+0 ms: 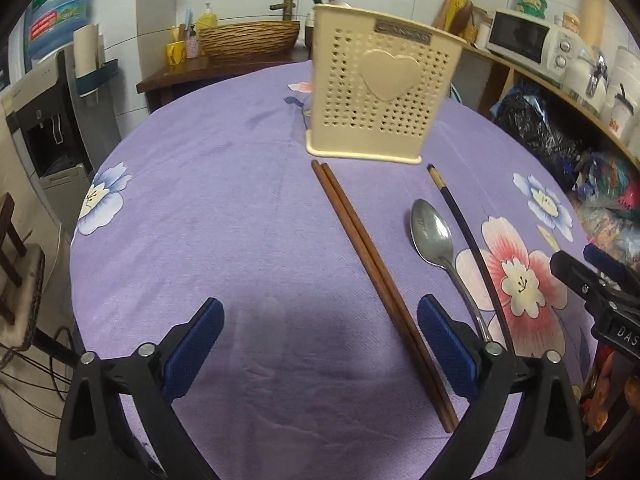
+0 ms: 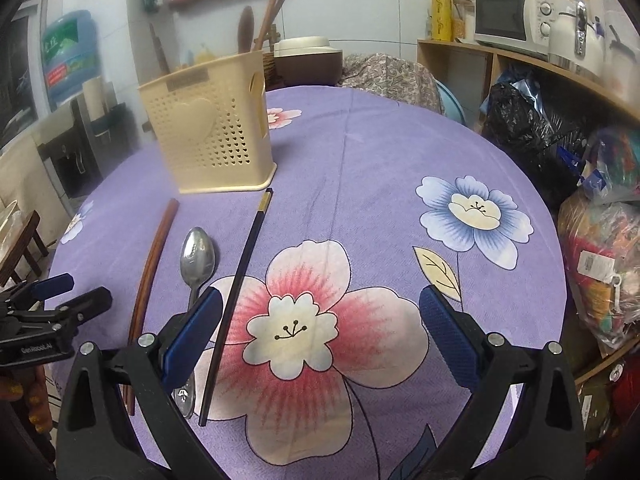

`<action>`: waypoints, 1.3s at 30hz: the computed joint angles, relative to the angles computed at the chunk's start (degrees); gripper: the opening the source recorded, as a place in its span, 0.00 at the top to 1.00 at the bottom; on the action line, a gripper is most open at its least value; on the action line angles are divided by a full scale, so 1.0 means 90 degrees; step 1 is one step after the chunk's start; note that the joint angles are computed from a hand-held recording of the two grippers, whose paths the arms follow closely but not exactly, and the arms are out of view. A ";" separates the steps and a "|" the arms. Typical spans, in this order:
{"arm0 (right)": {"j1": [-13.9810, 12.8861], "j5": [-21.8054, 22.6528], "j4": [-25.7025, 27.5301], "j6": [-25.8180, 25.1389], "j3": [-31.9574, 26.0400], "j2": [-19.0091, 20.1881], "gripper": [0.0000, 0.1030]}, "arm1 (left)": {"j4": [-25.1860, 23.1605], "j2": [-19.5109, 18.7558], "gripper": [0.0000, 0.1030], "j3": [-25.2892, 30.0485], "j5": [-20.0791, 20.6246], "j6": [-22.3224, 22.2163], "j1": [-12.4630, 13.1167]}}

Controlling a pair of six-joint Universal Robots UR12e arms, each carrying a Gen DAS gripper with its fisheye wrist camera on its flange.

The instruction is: Organize utensils

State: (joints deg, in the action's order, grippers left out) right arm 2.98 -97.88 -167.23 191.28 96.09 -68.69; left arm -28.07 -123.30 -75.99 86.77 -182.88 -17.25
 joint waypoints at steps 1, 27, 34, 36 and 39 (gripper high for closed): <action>0.0004 0.0002 0.0009 -0.0002 0.0000 -0.0003 0.06 | -0.0103 -0.0023 0.13 0.0049 0.0016 0.0063 -0.0027; 0.0142 -0.0107 0.0190 -0.0158 -0.0101 0.0023 0.06 | -0.0850 -0.0356 0.31 0.0662 0.0493 -0.0145 -0.0014; 0.0157 -0.0109 0.0264 -0.0140 -0.0116 0.0030 0.06 | -0.0762 -0.0313 0.33 0.0595 0.0068 -0.0225 -0.0005; 0.0153 -0.0090 0.0295 -0.0127 -0.0109 0.0025 0.06 | -0.0685 -0.0319 0.33 0.0546 0.0281 -0.0110 -0.0084; 0.0143 -0.0100 0.0328 -0.0078 -0.0101 0.0018 0.06 | -0.0693 -0.0302 0.33 0.0534 0.0313 -0.0138 -0.0108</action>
